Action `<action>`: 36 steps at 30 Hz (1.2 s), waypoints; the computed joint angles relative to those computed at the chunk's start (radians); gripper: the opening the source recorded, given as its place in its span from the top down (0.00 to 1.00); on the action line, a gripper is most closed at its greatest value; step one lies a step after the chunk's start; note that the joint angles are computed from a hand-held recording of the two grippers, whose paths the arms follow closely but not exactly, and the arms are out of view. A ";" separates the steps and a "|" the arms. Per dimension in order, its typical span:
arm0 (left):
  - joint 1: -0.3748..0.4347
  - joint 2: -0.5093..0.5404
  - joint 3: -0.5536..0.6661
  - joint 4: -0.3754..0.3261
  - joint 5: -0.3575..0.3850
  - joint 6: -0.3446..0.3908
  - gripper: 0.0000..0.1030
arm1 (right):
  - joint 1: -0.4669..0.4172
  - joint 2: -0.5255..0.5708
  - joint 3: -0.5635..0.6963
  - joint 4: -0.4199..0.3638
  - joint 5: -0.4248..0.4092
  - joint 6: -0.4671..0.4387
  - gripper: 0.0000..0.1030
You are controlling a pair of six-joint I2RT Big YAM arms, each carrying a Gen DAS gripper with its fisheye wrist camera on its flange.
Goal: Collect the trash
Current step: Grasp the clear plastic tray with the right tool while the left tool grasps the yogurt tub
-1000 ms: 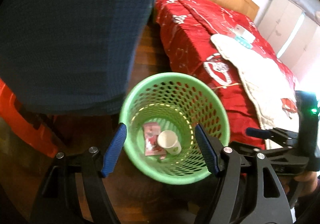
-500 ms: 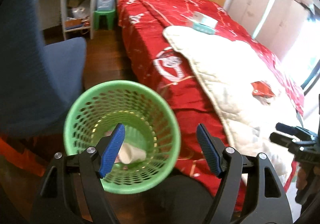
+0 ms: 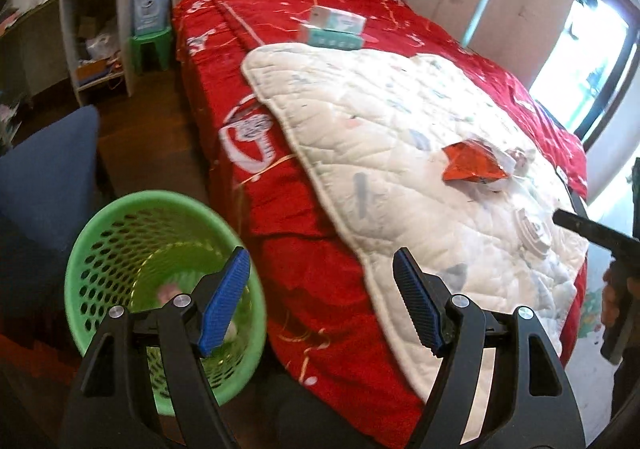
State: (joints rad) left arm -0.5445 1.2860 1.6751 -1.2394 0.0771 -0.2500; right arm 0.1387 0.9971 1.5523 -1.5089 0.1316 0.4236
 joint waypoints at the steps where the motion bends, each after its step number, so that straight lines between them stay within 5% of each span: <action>1: -0.010 0.014 0.016 -0.002 0.000 0.001 0.29 | -0.037 0.004 0.001 0.002 -0.019 -0.023 0.28; 20: -0.111 0.242 0.284 -0.052 0.002 0.067 0.29 | -0.152 0.109 -0.008 0.032 -0.073 -0.143 0.31; 23: -0.124 0.280 0.337 -0.065 0.011 0.079 0.29 | -0.180 0.119 -0.007 0.032 -0.108 -0.150 0.37; 27: -0.147 0.353 0.445 -0.104 0.020 0.104 0.27 | -0.202 0.121 -0.006 0.032 -0.158 -0.147 0.45; 36: -0.222 0.559 0.770 -0.213 0.034 0.201 0.13 | -0.185 0.054 -0.004 0.022 -0.123 -0.176 0.45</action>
State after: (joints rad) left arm -0.7665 1.8453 2.4449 -1.4528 0.1113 -0.0489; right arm -0.0460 1.0511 1.5487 -1.4872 0.0083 0.2479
